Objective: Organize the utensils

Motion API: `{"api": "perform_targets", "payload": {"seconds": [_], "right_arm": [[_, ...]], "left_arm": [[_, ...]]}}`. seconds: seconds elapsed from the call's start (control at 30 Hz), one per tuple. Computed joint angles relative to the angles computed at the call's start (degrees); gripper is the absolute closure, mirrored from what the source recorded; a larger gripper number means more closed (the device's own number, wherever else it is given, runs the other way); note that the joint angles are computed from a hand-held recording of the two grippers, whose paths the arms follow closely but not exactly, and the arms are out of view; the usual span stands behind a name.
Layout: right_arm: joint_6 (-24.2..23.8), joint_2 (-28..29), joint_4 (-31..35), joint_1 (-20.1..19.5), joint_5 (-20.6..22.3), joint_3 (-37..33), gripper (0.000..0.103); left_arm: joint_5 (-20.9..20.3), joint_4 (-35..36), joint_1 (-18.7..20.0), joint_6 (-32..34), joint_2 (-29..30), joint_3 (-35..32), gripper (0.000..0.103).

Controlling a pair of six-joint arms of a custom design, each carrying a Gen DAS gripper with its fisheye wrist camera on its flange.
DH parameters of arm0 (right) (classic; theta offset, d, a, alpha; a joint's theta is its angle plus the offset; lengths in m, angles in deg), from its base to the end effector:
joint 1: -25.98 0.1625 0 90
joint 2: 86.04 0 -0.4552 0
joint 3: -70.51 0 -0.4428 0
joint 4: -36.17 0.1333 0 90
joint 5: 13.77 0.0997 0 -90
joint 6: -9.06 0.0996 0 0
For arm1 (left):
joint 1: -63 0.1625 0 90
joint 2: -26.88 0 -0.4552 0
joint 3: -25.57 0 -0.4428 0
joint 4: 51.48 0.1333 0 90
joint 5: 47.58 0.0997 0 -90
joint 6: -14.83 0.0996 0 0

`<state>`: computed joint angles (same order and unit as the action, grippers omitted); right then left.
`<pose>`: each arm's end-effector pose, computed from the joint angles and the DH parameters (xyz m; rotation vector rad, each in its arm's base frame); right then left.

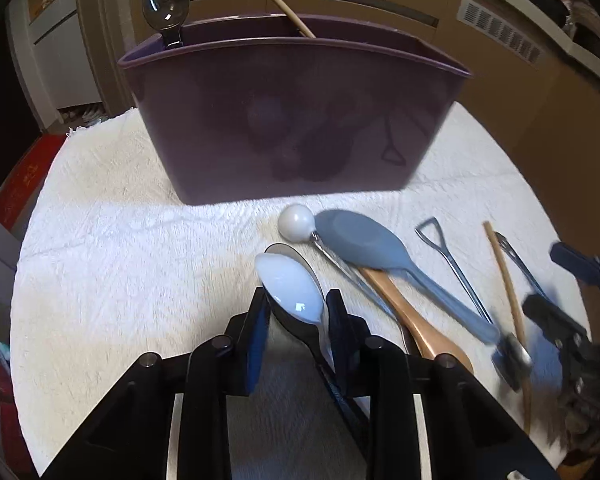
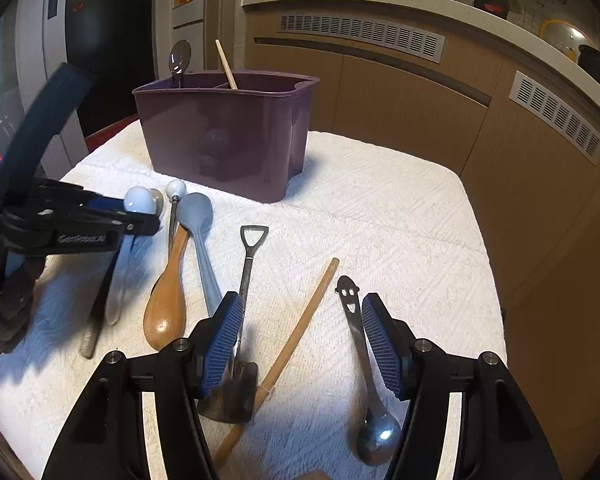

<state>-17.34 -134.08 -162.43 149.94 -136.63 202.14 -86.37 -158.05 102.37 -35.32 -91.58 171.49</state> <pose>0.3336 -0.3534 0.0273 1.1307 -2.2739 0.6101 -0.0688 -0.3293 0.2784 0.1165 2.3359 -0.7206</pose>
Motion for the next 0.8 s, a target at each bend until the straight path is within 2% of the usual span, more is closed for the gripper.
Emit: {"api": "perform_targets", "payload": {"seconds": [0.1, 0.17, 0.27, 0.4, 0.47, 0.53, 0.6, 0.7, 0.8], "right_arm": [[0.04, 0.03, 1.31, 0.85, -0.43, -0.65, 0.040], [-0.12, 0.25, 2.56, 1.67, -0.40, -1.48, 0.040], [0.62, 0.57, 6.54, 2.71, 0.82, -3.22, 0.040], [2.11, 2.24, 10.79, 4.33, 0.98, -5.89, 0.040], [1.99, 3.52, 11.60, 5.31, 0.67, -6.99, 0.040], [1.61, 4.52, 12.77, 5.92, 0.90, -7.85, 0.040], [1.34, 5.67, 14.00, 6.20, 1.36, -9.16, 0.040], [1.99, 6.87, 17.41, 5.42, 2.37, -12.01, 0.040], [4.44, 7.89, 21.98, 3.81, 4.29, -15.36, 0.040]], "left_arm": [[-0.96, 8.58, -3.93, -4.14, -6.69, 0.74, 0.080], [-2.47, 11.31, -5.30, -5.14, -10.30, 1.03, 0.080], [-7.56, 10.82, -6.28, -1.12, -16.15, 2.22, 0.080], [-5.73, 20.79, -9.85, -5.84, -19.30, 2.20, 0.080], [-5.78, 20.67, -9.89, -5.64, -20.88, 2.38, 0.079], [-5.97, 21.86, -10.10, -6.14, -22.99, 2.21, 0.070], [-5.48, 24.87, -10.92, -8.03, -24.86, 1.71, 0.054], [-5.39, 30.78, -13.08, -12.83, -27.12, 0.74, 0.050], [-6.51, 38.31, -17.43, -19.18, -30.70, -0.30, 0.048]]}}
